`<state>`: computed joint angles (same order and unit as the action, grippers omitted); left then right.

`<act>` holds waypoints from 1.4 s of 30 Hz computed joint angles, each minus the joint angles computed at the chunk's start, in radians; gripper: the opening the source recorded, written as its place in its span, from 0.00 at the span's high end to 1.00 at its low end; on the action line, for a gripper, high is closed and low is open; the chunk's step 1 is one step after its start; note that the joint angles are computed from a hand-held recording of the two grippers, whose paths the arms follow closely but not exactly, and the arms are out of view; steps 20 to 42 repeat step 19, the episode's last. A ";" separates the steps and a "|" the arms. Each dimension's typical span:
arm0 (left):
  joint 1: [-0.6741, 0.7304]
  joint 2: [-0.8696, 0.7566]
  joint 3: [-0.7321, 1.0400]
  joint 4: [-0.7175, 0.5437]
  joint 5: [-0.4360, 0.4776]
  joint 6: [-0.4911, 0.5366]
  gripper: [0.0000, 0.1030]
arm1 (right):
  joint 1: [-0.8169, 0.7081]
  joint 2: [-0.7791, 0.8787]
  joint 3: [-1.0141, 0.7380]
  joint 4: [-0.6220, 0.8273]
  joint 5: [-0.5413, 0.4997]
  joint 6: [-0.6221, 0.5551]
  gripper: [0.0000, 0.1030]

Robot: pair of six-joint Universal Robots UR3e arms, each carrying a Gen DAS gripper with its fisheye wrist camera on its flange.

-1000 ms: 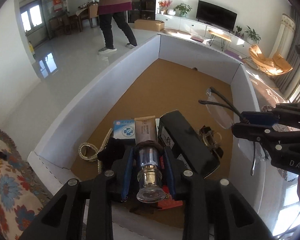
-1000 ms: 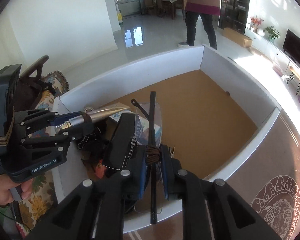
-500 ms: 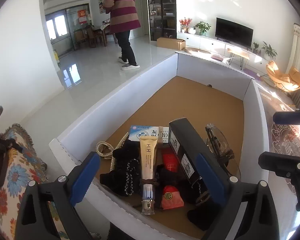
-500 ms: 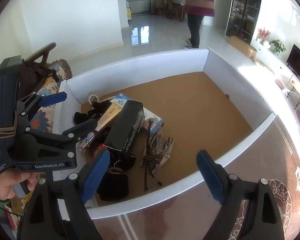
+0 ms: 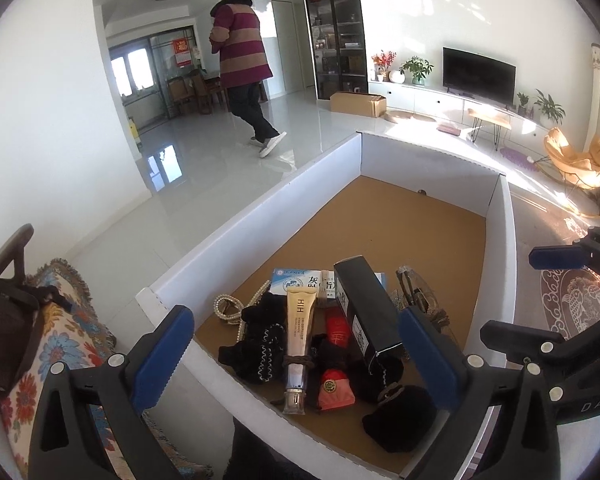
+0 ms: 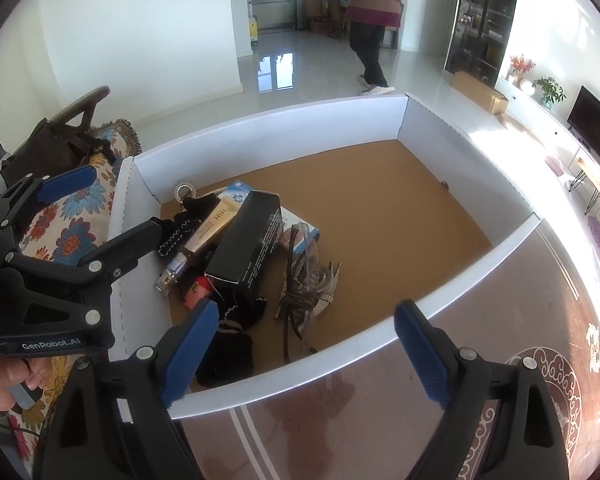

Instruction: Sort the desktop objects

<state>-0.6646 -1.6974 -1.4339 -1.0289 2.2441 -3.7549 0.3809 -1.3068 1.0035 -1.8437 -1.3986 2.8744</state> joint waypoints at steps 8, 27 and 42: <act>-0.016 0.010 -0.018 0.029 0.003 -0.053 0.00 | -0.014 0.052 -0.036 0.009 0.001 0.001 0.12; 0.059 0.025 -0.043 0.013 -0.131 -0.153 0.00 | -0.047 0.098 -0.076 0.011 0.038 0.028 0.12; 0.059 0.025 -0.043 0.013 -0.131 -0.153 0.00 | -0.047 0.098 -0.076 0.011 0.038 0.028 0.12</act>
